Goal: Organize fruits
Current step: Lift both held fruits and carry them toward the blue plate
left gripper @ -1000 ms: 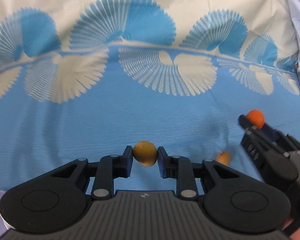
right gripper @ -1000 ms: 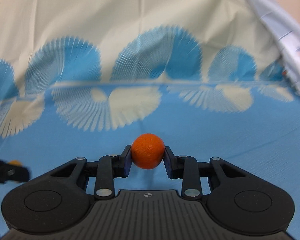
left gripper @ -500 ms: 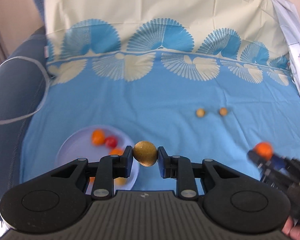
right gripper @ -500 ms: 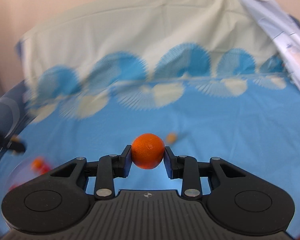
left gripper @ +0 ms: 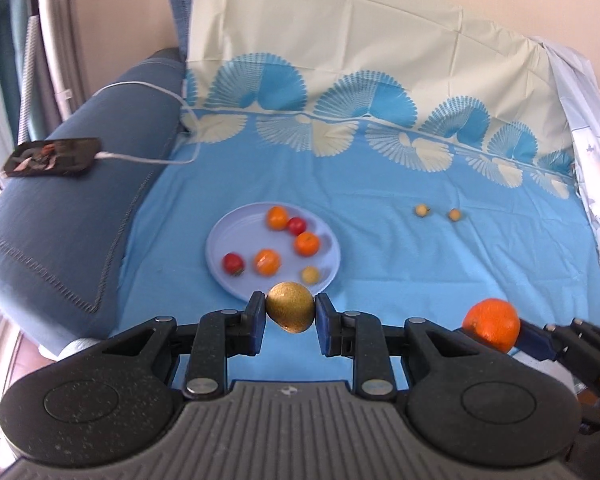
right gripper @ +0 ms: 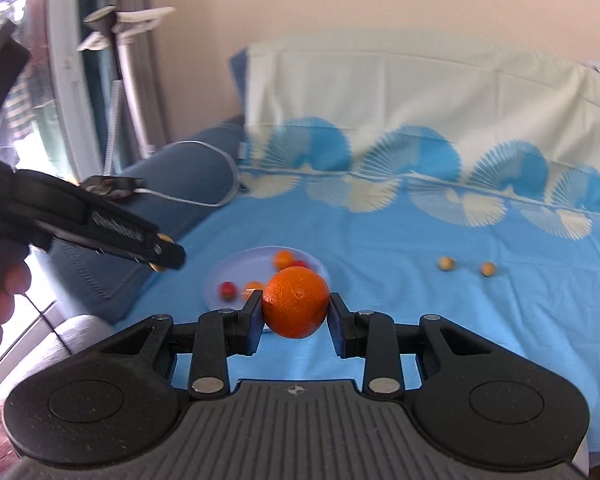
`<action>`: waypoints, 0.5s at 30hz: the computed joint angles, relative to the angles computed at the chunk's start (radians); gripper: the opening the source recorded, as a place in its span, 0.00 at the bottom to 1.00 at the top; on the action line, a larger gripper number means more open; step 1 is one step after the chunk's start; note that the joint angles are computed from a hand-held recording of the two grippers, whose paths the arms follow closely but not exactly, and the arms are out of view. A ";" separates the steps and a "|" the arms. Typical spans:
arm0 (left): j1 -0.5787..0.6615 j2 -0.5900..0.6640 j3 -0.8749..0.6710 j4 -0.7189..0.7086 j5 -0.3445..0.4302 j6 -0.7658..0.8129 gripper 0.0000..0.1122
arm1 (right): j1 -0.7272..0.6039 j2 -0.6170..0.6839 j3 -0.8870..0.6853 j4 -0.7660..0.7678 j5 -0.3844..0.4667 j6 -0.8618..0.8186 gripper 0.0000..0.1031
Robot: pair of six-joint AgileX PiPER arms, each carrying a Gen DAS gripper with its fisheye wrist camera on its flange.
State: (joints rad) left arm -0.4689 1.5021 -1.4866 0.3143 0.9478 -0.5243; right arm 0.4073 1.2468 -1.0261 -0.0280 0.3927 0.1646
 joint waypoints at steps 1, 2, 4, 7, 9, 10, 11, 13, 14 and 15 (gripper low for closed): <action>-0.003 -0.027 0.029 0.009 -0.001 -0.010 0.26 | 0.027 -0.011 0.004 -0.039 0.006 0.033 0.34; -0.001 -0.050 0.054 0.014 -0.003 -0.018 0.26 | 0.051 -0.023 0.007 -0.077 0.012 0.066 0.34; 0.002 -0.084 0.085 0.017 -0.001 -0.037 0.26 | 0.085 -0.035 0.007 -0.129 0.026 0.107 0.34; 0.018 -0.123 0.116 0.001 -0.011 -0.052 0.26 | 0.115 -0.048 0.002 -0.182 0.045 0.147 0.34; 0.027 -0.138 0.129 -0.007 -0.018 -0.058 0.26 | 0.128 -0.048 -0.001 -0.210 0.053 0.166 0.34; 0.031 -0.143 0.132 -0.011 -0.021 -0.058 0.26 | 0.134 -0.049 -0.002 -0.217 0.057 0.172 0.34; 0.034 -0.148 0.135 -0.013 -0.022 -0.058 0.26 | 0.136 -0.046 -0.005 -0.216 0.061 0.170 0.34; 0.041 -0.148 0.134 -0.019 -0.025 -0.053 0.26 | 0.142 -0.043 -0.007 -0.226 0.069 0.179 0.34; 0.044 -0.146 0.132 -0.023 -0.028 -0.049 0.26 | 0.141 -0.044 -0.004 -0.225 0.067 0.176 0.34; 0.045 -0.145 0.132 -0.025 -0.029 -0.046 0.26 | 0.140 -0.044 -0.003 -0.226 0.068 0.177 0.34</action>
State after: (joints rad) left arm -0.4239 1.3568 -1.3548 0.2893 0.9191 -0.5702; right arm 0.5473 1.2025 -1.0293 -0.2545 0.4602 0.3412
